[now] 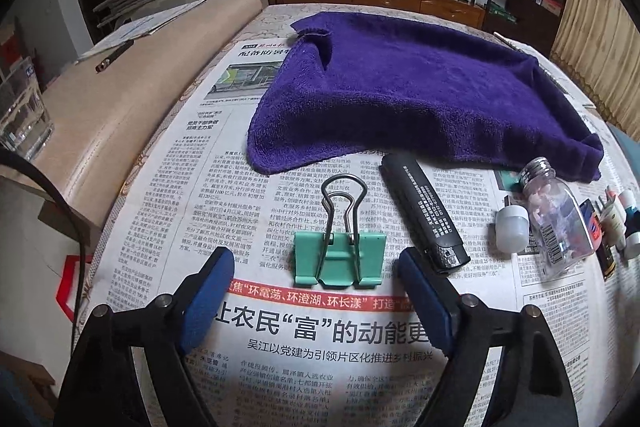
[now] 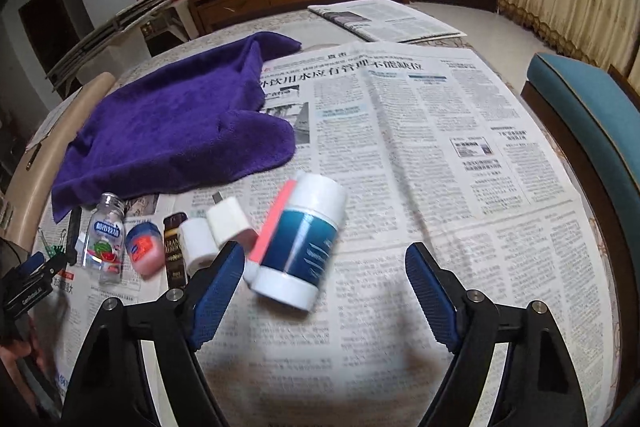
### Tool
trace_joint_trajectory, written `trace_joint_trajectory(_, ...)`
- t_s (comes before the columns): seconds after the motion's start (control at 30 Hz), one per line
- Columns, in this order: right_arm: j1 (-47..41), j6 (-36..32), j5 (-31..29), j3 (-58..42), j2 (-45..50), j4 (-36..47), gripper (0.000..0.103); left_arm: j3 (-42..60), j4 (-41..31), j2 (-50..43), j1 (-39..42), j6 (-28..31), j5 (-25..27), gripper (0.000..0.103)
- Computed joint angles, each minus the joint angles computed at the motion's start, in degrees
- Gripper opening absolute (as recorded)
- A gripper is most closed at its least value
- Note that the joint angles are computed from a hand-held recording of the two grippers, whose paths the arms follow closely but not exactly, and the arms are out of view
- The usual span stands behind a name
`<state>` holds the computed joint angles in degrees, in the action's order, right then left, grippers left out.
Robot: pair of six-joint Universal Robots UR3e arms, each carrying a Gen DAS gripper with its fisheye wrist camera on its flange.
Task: Organize rigid objects
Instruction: 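Grasp the green binder clip with the left gripper while the right grasps the blue-white Vaseline stick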
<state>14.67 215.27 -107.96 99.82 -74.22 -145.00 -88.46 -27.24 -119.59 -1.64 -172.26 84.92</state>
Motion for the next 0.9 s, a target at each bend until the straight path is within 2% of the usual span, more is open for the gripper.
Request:
trace_joint_trajectory(0.13,-0.55,1.11,-1.07,-2.51,2.98,2.17,0.081,-0.79,1.63,-0.12,0.68,-0.1,-0.44,0.084)
trace_joint_trajectory(0.3,-1.47,3.59,-2.07,0.18,1.8,2.78,0.078,-0.78,2.08,-0.35,1.34,0.02,-0.57,0.084)
trace_joint_trajectory(0.37,-2.12,3.45,-0.64,1.28,1.64,1.61,0.078,-0.9,2.73,-0.53,1.36,0.02,-0.63,0.084)
trace_joint_trajectory(0.43,-1.24,2.68,-2.06,-0.2,3.12,2.19,0.077,-0.64,2.51,-0.67,1.46,0.15,-0.83,0.084)
trace_joint_trajectory(0.53,-0.24,1.64,-3.13,-1.53,4.48,2.1,0.069,-0.24,2.21,-0.86,1.4,0.23,-0.73,0.084)
trace_joint_trajectory(0.6,0.08,0.56,-3.11,-1.68,4.77,1.39,0.06,-0.11,2.31,-1.0,1.28,-0.09,-0.54,0.083)
trace_joint_trajectory(0.67,0.45,-0.26,-2.93,-1.85,4.94,0.77,0.052,-0.72,3.03,-0.68,1.32,0.01,-0.82,0.07)
trace_joint_trajectory(0.73,0.8,-0.8,-2.97,-2.18,5.19,0.41,0.041,-1.08,3.43,-0.24,1.15,0.41,-1.16,0.041)
trace_joint_trajectory(0.77,0.9,-0.92,-2.97,-2.1,5.18,0.07,0.036,-0.67,2.93,-0.26,1.03,0.71,-1.18,0.039)
trace_joint_trajectory(0.9,-0.2,-0.59,-1.01,-0.22,3.92,-1.59,0.036,-0.42,1.7,0.05,1.69,1.09,-2.28,0.039)
